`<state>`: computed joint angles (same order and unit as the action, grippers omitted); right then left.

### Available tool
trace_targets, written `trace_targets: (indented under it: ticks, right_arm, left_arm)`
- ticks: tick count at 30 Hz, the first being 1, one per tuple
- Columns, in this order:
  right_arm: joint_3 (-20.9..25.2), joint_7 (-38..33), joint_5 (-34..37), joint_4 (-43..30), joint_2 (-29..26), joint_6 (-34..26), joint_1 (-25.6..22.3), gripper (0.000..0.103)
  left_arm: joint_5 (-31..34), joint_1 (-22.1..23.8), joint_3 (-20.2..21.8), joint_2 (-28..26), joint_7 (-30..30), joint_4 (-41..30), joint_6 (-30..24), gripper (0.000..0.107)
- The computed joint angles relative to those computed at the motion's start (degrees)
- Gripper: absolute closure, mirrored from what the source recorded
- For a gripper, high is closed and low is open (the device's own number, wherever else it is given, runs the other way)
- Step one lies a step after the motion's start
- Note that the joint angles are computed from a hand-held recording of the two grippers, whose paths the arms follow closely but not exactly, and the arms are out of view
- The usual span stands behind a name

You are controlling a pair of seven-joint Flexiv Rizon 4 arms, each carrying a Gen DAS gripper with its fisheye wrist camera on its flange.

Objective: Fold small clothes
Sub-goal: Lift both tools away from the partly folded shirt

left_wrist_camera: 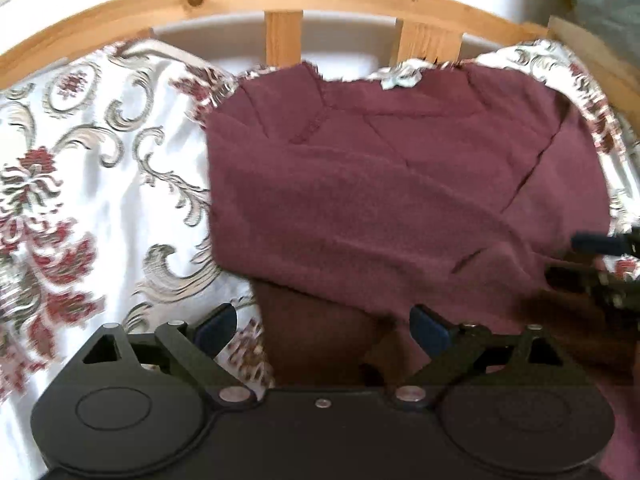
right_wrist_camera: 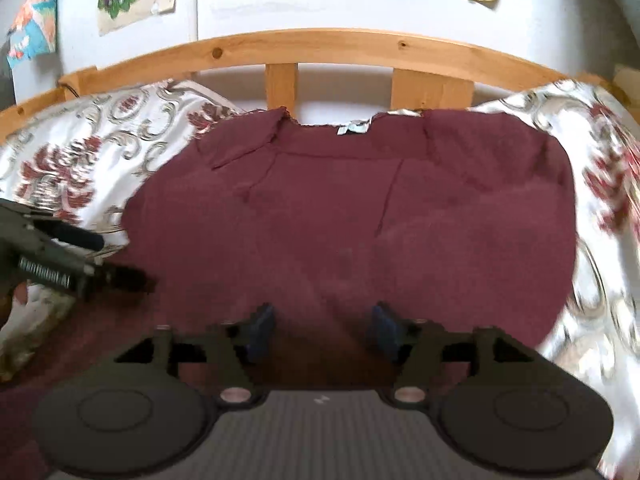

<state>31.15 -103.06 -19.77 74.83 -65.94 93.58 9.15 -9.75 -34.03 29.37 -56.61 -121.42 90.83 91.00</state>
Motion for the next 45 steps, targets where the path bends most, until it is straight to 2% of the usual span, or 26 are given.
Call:
trace_targets:
  ticks: [1,3,5,9,12,18,21,23,25,28,34,37,38,42,43,45]
  right_arm:
    - [1.1,-0.2,0.4,2.4,1.0,0.7,-1.3,0.027]
    - [4.2,-1.2,0.1,8.1,3.0,1.8,-5.1,0.013]
    - [5.7,-2.2,-0.8,14.1,5.4,3.7,-8.2,0.005]
    - [4.8,-2.4,-3.7,25.0,11.0,7.6,-11.8,0.0]
    - [1.8,-2.1,-5.5,32.4,15.9,10.6,-12.3,0.0]
    - [-9.9,-2.3,-6.2,43.4,24.0,15.8,-5.3,0.0]
    - [-18.0,-3.6,-4.4,47.1,26.4,18.9,1.9,0.0]
    - [-21.3,-4.4,-3.0,48.4,26.7,20.7,5.3,0.0]
    - [-21.8,-3.8,-2.6,48.8,26.5,21.0,6.2,0.0]
    - [-21.1,-1.9,-3.4,47.9,25.9,20.2,5.6,0.0]
    - [-21.0,-0.3,-4.6,46.9,25.2,20.4,5.2,0.0]
    - [-23.1,-0.8,-3.2,47.2,25.3,21.6,7.2,0.0]
    - [-23.8,-1.0,-2.4,47.4,25.3,22.0,7.8,0.0]
    - [-29.2,-3.2,3.4,48.2,25.7,23.9,13.4,0.0]
    - [-32.2,-4.9,6.4,48.6,25.7,24.7,16.7,0.0]
    - [-37.9,-9.4,12.2,49.1,25.2,26.2,22.9,0.0]
  left_arm:
    - [0.3,-0.7,0.4,0.9,-0.2,1.3,0.6,0.012]
    - [1.0,-2.9,1.9,3.1,-0.1,4.7,2.5,0.009]
    - [1.3,-5.9,4.0,5.2,0.9,8.4,4.6,0.007]
    - [1.1,-14.1,10.2,8.6,4.0,14.1,2.1,0.005]
    - [2.9,-17.0,10.9,11.5,5.7,18.4,3.2,0.005]
    - [3.6,-18.2,6.9,12.0,11.9,23.0,7.7,0.005]
    - [3.2,-19.6,6.5,10.5,15.1,23.6,9.2,0.005]
    - [3.4,-19.6,5.5,10.1,18.0,23.7,9.0,0.004]
    - [2.6,-20.8,6.2,9.0,20.5,23.2,7.5,0.004]
    - [1.4,-26.3,11.8,4.7,23.4,20.0,-0.4,0.005]
    - [5.0,-30.3,17.8,0.1,19.7,17.1,-1.2,0.005]
    - [5.4,-32.2,20.7,-1.8,17.3,16.2,-2.2,0.013]
    - [5.6,-32.7,21.5,-2.3,16.6,15.8,-2.8,0.018]
    - [7.7,-35.5,26.2,-5.5,13.3,14.2,-6.2,0.055]
    - [8.3,-35.1,26.1,-5.1,12.6,14.4,-5.8,0.058]
    - [9.1,-33.2,24.2,-3.0,11.3,15.0,-4.6,0.075]
